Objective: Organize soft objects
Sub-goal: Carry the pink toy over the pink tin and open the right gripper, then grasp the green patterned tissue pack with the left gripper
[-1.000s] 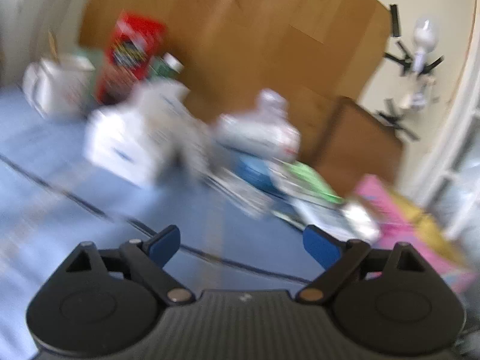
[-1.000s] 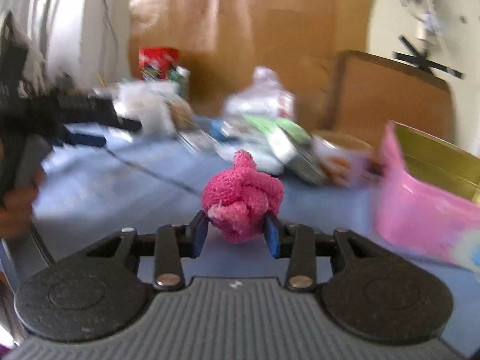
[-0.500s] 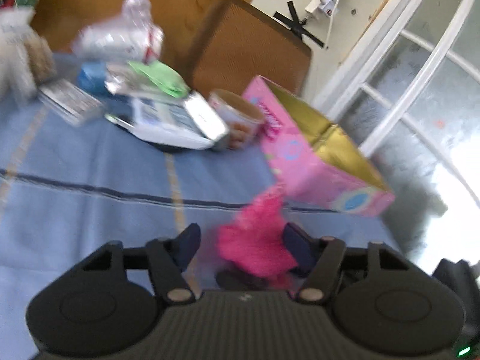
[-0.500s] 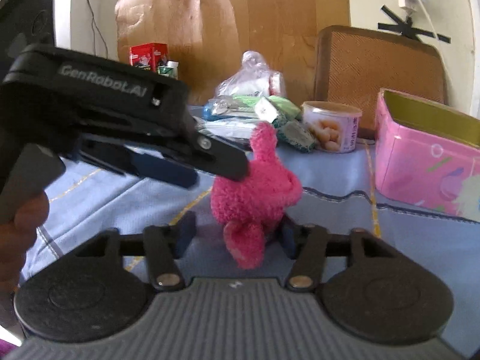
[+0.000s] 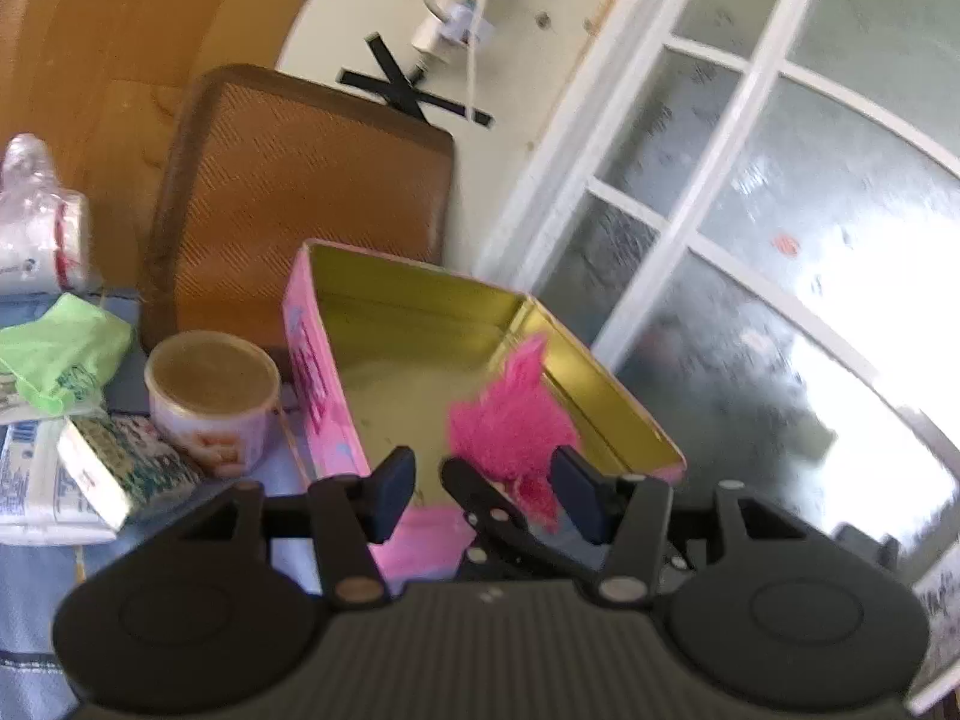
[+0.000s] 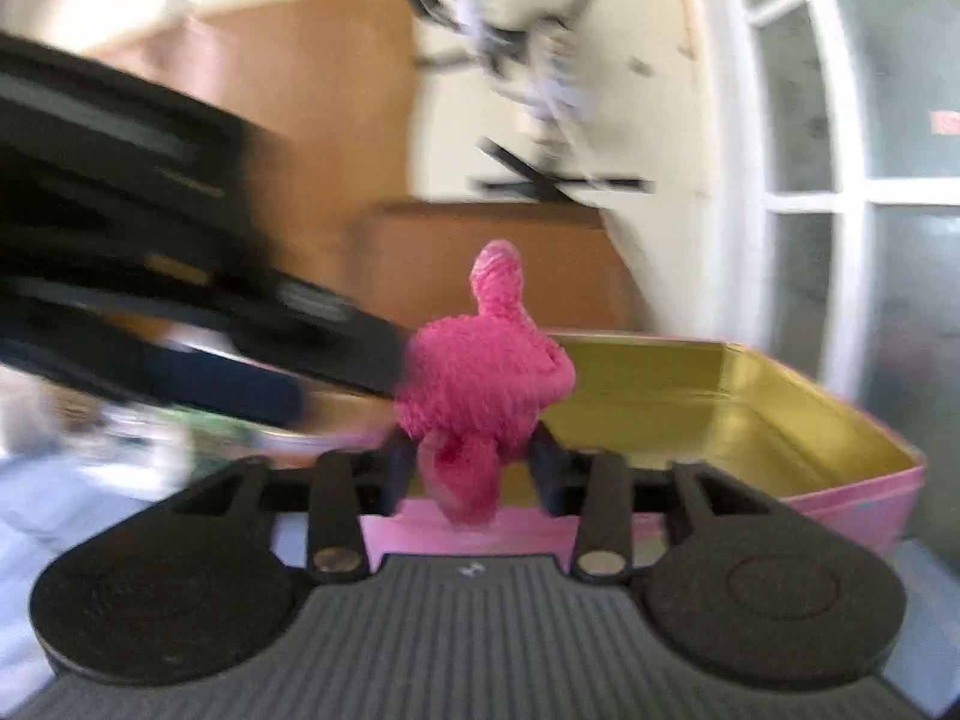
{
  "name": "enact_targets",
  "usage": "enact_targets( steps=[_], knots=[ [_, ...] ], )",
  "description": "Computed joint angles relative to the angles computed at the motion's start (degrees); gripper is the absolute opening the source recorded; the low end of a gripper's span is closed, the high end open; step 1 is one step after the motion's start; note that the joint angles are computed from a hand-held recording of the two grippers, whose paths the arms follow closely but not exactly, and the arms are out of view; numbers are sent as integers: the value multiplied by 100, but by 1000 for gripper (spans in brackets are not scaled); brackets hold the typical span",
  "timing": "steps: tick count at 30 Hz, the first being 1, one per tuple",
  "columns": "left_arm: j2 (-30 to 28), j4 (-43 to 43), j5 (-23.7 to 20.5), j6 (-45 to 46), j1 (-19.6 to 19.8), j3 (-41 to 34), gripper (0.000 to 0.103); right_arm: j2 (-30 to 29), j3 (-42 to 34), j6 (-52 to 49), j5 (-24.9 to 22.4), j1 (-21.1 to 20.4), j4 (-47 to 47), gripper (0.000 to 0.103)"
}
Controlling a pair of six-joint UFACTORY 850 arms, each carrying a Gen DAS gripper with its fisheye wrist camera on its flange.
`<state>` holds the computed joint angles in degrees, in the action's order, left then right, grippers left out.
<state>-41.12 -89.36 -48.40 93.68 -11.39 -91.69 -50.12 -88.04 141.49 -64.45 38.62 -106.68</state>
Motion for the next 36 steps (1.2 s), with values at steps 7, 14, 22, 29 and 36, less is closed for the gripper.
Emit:
enact_targets(
  steps=[7, 14, 22, 29, 36],
  knots=[
    [183, -1096, 681, 916, 539, 743, 55, 339, 823, 1493, -742, 95, -521, 68],
    [-47, -1877, 1674, 996, 1119, 788, 55, 135, 169, 1077, 1205, -8, -1975, 49],
    [-291, -2055, 1208, 967, 1401, 681, 56, -962, -2122, -1345, 2601, -130, -677, 50],
    [-110, -2289, 1018, 1364, 1382, 952, 60, -1180, -2388, -1786, 2691, -184, -32, 25],
    [-149, -1654, 546, 822, 1419, 855, 66, -77, -199, 185, 2790, 326, -1755, 44]
  ],
)
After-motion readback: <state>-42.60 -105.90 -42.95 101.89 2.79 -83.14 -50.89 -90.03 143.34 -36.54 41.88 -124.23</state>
